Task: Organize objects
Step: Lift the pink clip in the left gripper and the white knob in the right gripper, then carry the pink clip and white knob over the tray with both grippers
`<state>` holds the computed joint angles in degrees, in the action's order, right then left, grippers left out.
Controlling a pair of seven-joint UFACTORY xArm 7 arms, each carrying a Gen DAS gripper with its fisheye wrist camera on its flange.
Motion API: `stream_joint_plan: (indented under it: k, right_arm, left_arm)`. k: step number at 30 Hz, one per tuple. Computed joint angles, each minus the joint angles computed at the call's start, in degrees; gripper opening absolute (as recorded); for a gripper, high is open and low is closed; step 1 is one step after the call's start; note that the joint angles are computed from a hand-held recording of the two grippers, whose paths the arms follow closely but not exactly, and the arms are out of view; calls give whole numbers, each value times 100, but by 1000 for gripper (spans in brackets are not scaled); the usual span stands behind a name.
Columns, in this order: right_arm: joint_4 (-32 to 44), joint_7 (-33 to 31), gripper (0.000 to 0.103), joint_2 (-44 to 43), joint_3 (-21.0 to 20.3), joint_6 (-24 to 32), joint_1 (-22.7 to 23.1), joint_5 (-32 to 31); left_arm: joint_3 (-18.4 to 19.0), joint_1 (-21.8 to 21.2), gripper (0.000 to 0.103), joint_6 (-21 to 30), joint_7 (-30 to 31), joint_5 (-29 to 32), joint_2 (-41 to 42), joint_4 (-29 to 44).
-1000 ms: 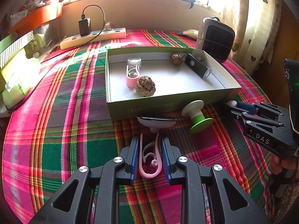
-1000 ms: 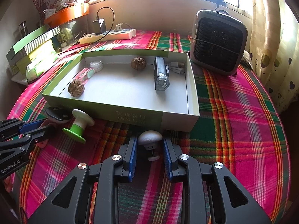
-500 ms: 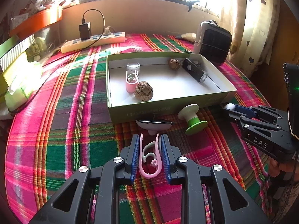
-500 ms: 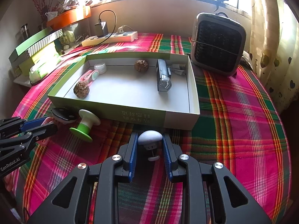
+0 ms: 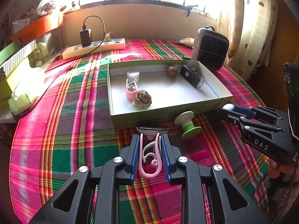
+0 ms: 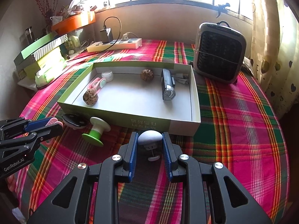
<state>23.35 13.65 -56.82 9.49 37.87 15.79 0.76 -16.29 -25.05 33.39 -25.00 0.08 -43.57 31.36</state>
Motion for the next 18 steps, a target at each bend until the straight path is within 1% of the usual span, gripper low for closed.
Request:
stream_joint_plan:
  k: [10, 18]
  right_arm:
    - [176, -105, 27, 122, -91, -70, 40, 64]
    - [463, -342, 27, 519, -159, -256, 30, 81]
  left_arm:
    - [-12, 60, 21, -66, 76, 93, 107, 191]
    - [22, 111, 21, -241, 187, 120, 366, 380]
